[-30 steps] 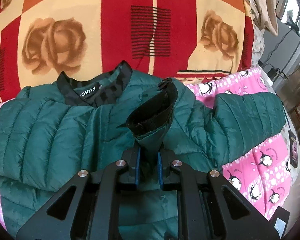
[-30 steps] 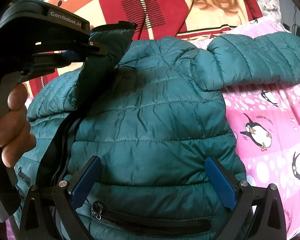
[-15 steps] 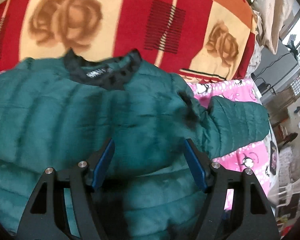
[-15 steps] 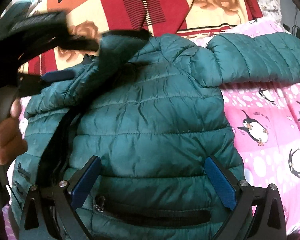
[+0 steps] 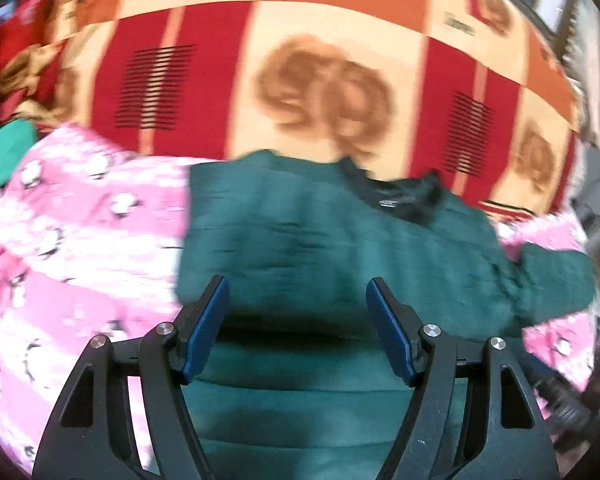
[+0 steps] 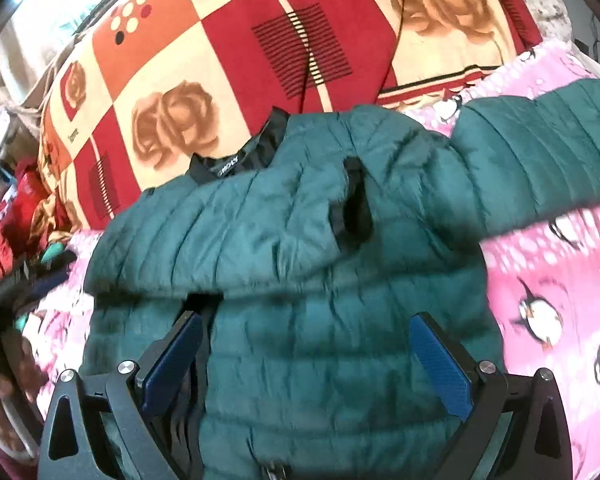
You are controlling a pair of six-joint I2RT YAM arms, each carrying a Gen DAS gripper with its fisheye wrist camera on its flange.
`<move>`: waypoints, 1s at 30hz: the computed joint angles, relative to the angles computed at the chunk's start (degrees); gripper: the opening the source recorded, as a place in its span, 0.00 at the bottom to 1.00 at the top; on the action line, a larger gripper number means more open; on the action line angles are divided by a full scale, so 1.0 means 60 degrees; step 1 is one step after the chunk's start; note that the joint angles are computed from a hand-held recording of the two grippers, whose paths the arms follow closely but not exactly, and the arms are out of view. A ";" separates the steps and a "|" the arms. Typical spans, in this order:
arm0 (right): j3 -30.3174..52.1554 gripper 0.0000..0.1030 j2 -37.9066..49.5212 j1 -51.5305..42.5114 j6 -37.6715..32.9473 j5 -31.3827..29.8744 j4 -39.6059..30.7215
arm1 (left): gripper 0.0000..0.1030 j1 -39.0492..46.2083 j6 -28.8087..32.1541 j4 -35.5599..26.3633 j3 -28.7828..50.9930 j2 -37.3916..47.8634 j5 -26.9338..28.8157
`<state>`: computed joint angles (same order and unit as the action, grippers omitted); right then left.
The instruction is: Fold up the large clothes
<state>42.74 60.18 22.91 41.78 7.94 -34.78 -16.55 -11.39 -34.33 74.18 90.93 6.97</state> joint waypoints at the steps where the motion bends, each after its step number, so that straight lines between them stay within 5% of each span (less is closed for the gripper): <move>1: 0.0092 0.99 0.0278 -0.0171 -0.0091 -0.0143 0.0207 | 0.69 0.0231 0.0053 0.0059 -0.0146 -0.0028 -0.0060; 9: 0.0603 0.86 0.2476 -0.1433 -0.0088 -0.1313 0.1475 | 0.69 0.1430 -0.0012 0.0608 -0.0590 0.0691 -0.0084; 17: 0.1062 0.27 0.3606 -0.1210 -0.0819 -0.0600 0.2156 | 0.69 0.1335 -0.0293 0.0824 -0.0460 0.1222 -0.0079; 23: 0.1456 0.19 0.3483 -0.1227 -0.1596 0.0113 0.1989 | 0.69 0.1263 -0.0381 0.0750 -0.0239 0.1273 0.0053; 30: 0.2331 0.15 0.3439 -0.0963 -0.3011 0.2111 0.1199 | 0.69 0.1283 -0.0392 0.0703 -0.0206 0.1067 0.0184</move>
<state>56.73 80.82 17.13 23.71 20.60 -27.59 -8.86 -13.74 -30.11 72.95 97.33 8.07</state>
